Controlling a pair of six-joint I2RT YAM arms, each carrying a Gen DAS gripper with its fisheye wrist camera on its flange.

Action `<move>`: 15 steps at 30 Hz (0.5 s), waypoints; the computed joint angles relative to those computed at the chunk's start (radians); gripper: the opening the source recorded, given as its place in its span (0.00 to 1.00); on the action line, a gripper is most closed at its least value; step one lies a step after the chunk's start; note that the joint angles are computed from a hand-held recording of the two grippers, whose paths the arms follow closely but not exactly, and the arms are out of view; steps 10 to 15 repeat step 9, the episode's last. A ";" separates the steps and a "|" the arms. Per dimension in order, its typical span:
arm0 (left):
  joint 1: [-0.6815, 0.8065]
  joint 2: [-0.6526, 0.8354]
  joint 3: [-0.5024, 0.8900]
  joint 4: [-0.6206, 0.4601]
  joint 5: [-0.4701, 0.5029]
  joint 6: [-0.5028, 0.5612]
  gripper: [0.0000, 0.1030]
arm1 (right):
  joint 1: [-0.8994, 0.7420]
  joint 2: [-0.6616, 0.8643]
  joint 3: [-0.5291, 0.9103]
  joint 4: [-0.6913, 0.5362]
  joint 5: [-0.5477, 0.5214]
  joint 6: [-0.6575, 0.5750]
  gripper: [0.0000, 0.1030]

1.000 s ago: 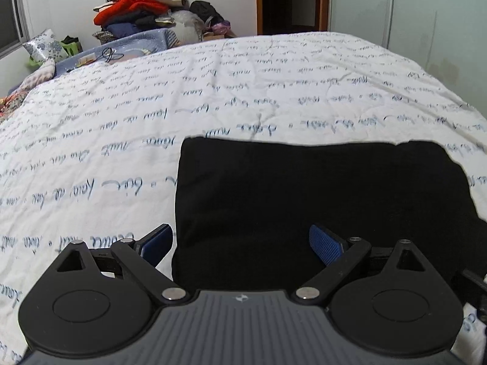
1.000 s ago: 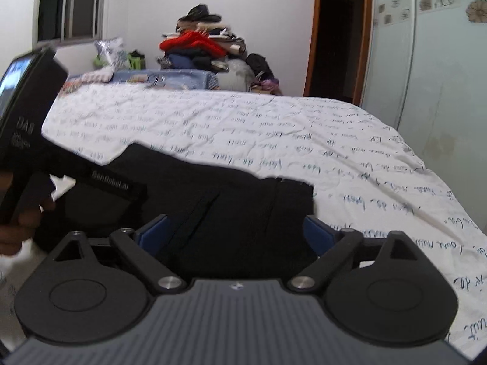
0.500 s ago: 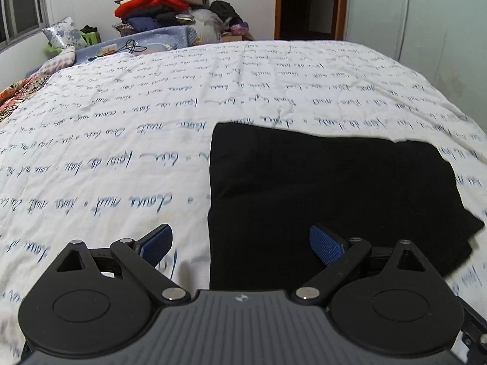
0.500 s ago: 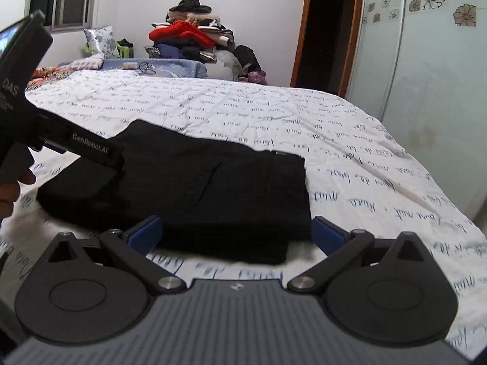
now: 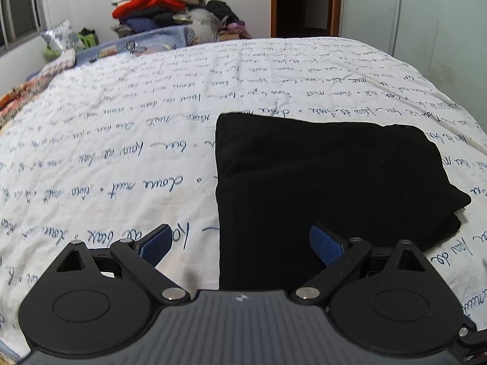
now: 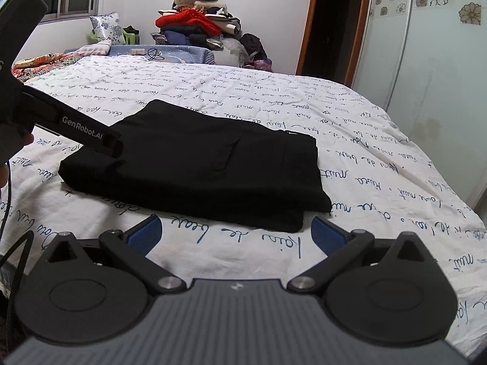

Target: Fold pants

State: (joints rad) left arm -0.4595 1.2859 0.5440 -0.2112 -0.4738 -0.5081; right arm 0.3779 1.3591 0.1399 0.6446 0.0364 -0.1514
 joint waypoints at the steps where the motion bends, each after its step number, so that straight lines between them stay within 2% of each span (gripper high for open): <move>1: 0.001 0.000 0.000 -0.003 0.000 -0.005 0.95 | -0.005 0.013 0.003 0.009 -0.004 -0.004 1.00; 15: 0.008 0.000 -0.002 -0.008 0.003 -0.010 0.95 | 0.000 0.039 0.009 0.017 0.003 -0.009 1.00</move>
